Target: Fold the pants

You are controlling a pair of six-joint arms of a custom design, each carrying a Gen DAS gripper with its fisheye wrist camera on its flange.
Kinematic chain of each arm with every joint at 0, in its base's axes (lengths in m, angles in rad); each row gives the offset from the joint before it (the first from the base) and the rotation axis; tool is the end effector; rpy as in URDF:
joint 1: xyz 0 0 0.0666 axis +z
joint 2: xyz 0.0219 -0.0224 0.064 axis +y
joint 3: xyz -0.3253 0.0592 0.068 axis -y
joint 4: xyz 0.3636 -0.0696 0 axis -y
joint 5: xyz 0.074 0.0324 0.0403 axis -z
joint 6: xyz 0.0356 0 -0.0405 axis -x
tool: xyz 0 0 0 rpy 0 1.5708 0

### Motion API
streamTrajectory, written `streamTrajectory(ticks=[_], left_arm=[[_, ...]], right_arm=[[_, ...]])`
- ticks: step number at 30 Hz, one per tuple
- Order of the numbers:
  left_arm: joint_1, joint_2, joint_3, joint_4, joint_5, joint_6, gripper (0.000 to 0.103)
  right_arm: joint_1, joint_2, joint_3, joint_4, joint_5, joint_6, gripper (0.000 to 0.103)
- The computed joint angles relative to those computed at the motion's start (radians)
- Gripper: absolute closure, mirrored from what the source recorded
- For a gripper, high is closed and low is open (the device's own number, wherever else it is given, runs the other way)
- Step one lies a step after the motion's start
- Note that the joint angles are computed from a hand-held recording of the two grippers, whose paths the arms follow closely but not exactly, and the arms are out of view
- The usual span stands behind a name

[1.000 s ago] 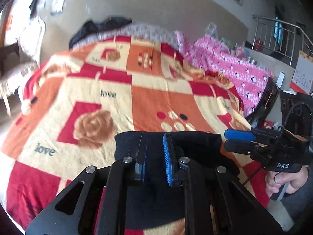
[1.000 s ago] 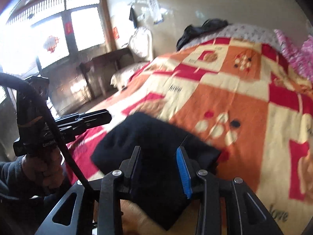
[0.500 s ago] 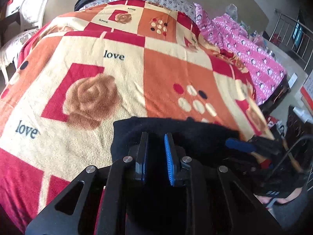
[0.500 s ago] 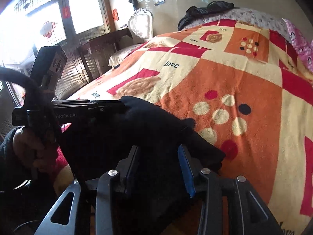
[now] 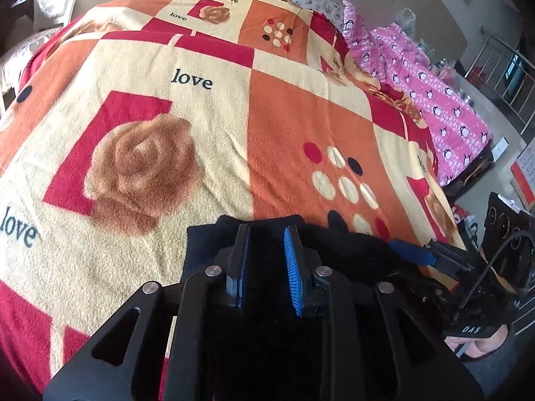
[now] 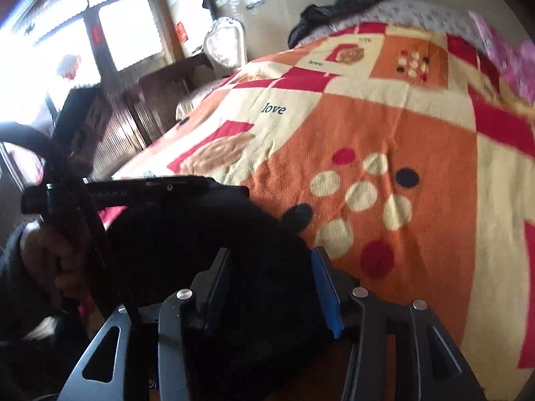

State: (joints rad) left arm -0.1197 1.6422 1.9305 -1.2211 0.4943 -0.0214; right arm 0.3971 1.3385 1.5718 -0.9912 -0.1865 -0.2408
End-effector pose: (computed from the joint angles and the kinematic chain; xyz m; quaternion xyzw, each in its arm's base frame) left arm 0.5183 -0.0798 0.4689 0.1414 0.9130 -0.2470 0.2923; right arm 0.4089 0.1782 0.4718 -0.1081 0.9089 0.2046 0.3470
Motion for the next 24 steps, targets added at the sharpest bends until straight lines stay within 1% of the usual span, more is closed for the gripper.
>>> streamTrajectory(ticks=[2, 3, 4, 5, 6, 7, 8, 9, 10, 11, 12, 13, 14, 15, 16, 17, 18, 20, 22, 23, 24], left_arm=[[0.009, -0.002, 0.008, -0.011, 0.019, -0.006, 0.082], [0.024, -0.012, 0.013, -0.020, 0.045, 0.007, 0.082], [0.035, -0.036, -0.007, 0.000, 0.058, 0.022, 0.082], [0.050, -0.075, -0.039, 0.035, 0.073, 0.037, 0.082], [0.064, -0.129, -0.089, 0.084, 0.087, 0.046, 0.082], [0.074, -0.180, -0.137, 0.123, 0.100, 0.045, 0.082], [0.082, -0.234, -0.190, 0.152, 0.123, 0.032, 0.082], [0.084, -0.269, -0.227, 0.169, 0.144, 0.014, 0.082], [0.077, -0.300, -0.264, 0.181, 0.140, -0.011, 0.082], [0.061, -0.321, -0.291, 0.178, 0.093, -0.035, 0.082], [0.039, -0.330, -0.318, 0.161, 0.051, -0.070, 0.082], [0.029, -0.316, -0.319, 0.127, 0.051, -0.094, 0.082], [0.015, -0.300, -0.328, 0.101, 0.024, -0.095, 0.082], [0.008, -0.305, -0.356, 0.125, 0.008, -0.083, 0.082], [0.002, -0.324, -0.388, 0.174, -0.004, -0.084, 0.081], [-0.007, -0.324, -0.392, 0.183, -0.023, -0.101, 0.081], [-0.011, -0.319, -0.389, 0.184, -0.030, -0.106, 0.081], [-0.005, -0.308, -0.376, 0.169, -0.015, -0.110, 0.081], [0.020, -0.292, -0.334, 0.120, 0.036, -0.114, 0.081], [0.036, -0.288, -0.312, 0.096, 0.064, -0.112, 0.081], [0.055, -0.286, -0.294, 0.091, 0.075, -0.103, 0.081]], right_arm=[[0.002, 0.002, 0.005, -0.003, 0.004, 0.002, 0.056], [0.011, 0.007, 0.022, -0.020, 0.023, 0.018, 0.056], [0.023, 0.009, 0.044, -0.042, 0.059, 0.033, 0.056], [0.035, -0.007, 0.047, -0.045, 0.091, 0.037, 0.056], [0.049, -0.047, 0.029, -0.011, 0.111, 0.034, 0.056], [0.057, -0.077, 0.014, 0.022, 0.114, 0.032, 0.056], [0.072, -0.111, -0.001, 0.045, 0.117, 0.034, 0.056], [0.091, -0.127, 0.000, 0.047, 0.124, 0.045, 0.056], [0.110, -0.127, 0.012, 0.034, 0.131, 0.067, 0.056], [0.129, -0.122, 0.020, 0.019, 0.142, 0.085, 0.054], [0.151, -0.103, 0.033, -0.016, 0.162, 0.106, 0.053], [0.160, -0.083, 0.042, -0.043, 0.173, 0.118, 0.053], [0.167, -0.058, 0.052, -0.082, 0.188, 0.126, 0.053], [0.174, -0.034, 0.030, -0.101, 0.208, 0.127, 0.052], [0.182, -0.050, -0.002, -0.069, 0.230, 0.141, 0.052], [0.186, -0.080, -0.054, -0.008, 0.240, 0.156, 0.051], [0.181, -0.087, -0.070, 0.013, 0.234, 0.149, 0.051], [0.170, -0.083, -0.061, 0.002, 0.208, 0.112, 0.051], [0.162, -0.066, -0.014, -0.048, 0.182, 0.092, 0.050], [0.156, -0.069, 0.001, -0.064, 0.172, 0.070, 0.051], [0.146, -0.098, -0.012, -0.050, 0.159, 0.022, 0.051]])
